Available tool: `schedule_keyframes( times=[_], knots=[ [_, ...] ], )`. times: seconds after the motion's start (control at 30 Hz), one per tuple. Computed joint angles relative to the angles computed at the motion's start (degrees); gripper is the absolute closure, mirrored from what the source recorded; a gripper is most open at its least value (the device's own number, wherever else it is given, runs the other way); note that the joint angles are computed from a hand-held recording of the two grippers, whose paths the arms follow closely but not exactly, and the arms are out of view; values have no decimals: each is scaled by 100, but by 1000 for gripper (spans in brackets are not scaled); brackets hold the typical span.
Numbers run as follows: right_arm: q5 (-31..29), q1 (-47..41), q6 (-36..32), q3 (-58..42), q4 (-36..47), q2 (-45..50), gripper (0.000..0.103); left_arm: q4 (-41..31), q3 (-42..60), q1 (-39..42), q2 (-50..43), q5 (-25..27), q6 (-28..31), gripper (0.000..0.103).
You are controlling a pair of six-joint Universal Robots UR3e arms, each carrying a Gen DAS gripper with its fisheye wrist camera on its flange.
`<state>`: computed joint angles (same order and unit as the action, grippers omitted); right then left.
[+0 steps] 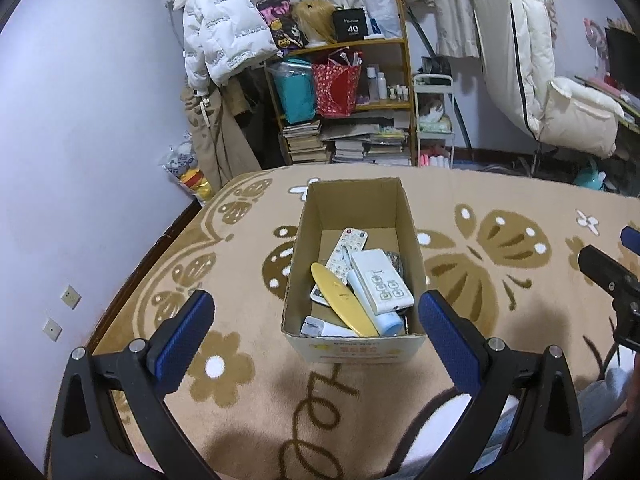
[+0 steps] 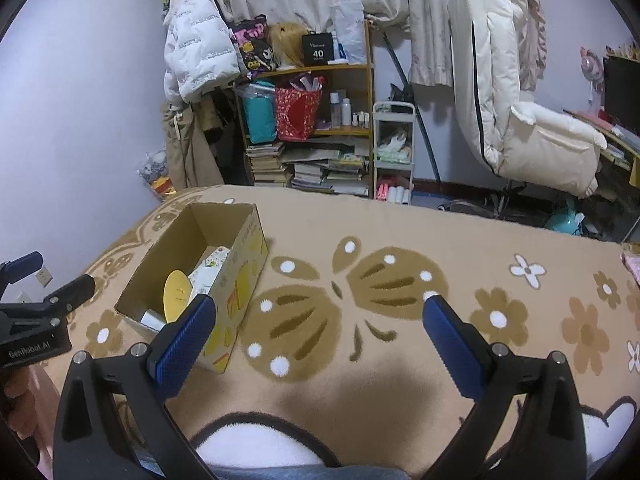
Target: Organize rigid objects
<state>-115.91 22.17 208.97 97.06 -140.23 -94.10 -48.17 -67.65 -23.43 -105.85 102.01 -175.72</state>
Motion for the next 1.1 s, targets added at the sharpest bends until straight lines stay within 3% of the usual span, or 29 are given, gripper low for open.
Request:
schedule_keyframes(
  times=[1.1],
  knots=[
    [148,-75,-148,120,7,-54,0,32,-139,40,123,-16,-131,2]
  ],
)
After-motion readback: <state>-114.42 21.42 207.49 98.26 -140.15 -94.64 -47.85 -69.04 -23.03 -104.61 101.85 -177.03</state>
